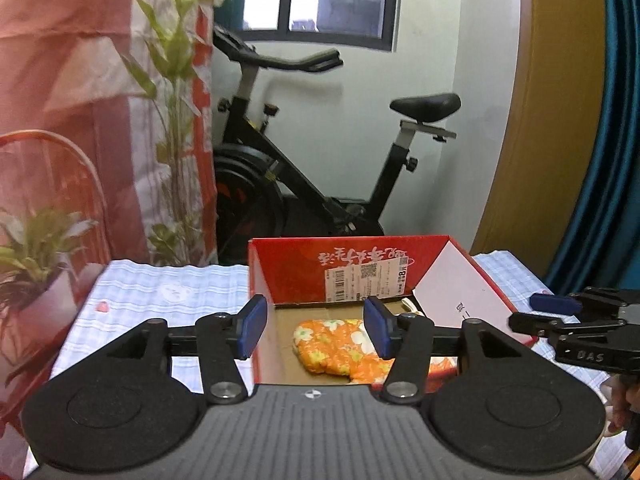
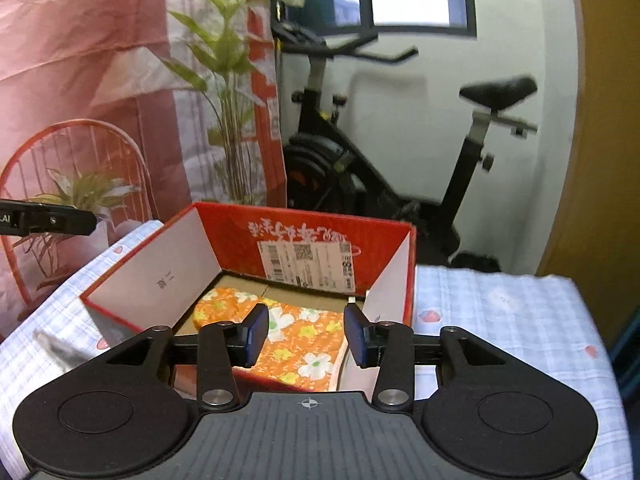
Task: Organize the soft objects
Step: 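Lower the mitt into the red box and open both tools, then close the left tool on the black glove while the right tool grasps it too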
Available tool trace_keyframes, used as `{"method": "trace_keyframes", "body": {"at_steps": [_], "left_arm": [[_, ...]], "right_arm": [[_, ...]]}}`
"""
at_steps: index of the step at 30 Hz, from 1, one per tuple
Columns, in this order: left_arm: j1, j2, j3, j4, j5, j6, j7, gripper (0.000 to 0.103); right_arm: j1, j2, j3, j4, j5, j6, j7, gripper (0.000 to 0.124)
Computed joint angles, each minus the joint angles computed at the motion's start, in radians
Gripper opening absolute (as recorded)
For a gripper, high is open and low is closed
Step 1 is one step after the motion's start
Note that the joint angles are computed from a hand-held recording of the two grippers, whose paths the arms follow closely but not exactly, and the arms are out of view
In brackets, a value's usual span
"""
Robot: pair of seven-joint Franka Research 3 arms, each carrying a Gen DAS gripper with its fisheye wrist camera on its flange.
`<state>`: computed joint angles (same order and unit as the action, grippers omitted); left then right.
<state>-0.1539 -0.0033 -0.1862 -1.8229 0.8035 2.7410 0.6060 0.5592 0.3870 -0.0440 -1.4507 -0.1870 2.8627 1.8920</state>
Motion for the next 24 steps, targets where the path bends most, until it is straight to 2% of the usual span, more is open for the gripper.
{"method": "trace_keyframes", "body": {"at_steps": [4,5,8,12,18,20,24], "left_arm": [[0.013,-0.087,-0.016,-0.099,0.111,0.004,-0.152,0.058],[0.017,-0.107,-0.029,-0.120,0.144,-0.015,-0.186,0.058],[0.025,-0.151,-0.063,-0.170,0.213,-0.061,-0.248,0.058],[0.022,-0.190,-0.084,-0.237,0.216,-0.056,-0.290,0.058],[0.006,-0.210,-0.103,-0.308,0.168,-0.033,-0.288,0.058],[-0.005,-0.209,-0.102,-0.327,0.129,-0.024,-0.257,0.058],[-0.032,-0.211,-0.072,-0.396,-0.020,0.060,-0.177,0.056]], "right_arm": [[0.081,-0.097,-0.098,-0.154,-0.146,0.111,0.152,0.046],[0.101,-0.118,-0.123,-0.186,-0.194,0.133,0.207,0.046],[0.167,-0.184,-0.208,-0.279,-0.382,0.191,0.411,0.047],[0.239,-0.254,-0.299,-0.364,-0.683,0.230,0.711,0.049],[0.220,-0.324,-0.260,-0.468,-0.859,0.216,0.927,0.049],[0.203,-0.345,-0.226,-0.512,-0.846,0.209,0.912,0.049],[0.165,-0.385,-0.152,-0.608,-0.668,0.190,0.757,0.049]]}}
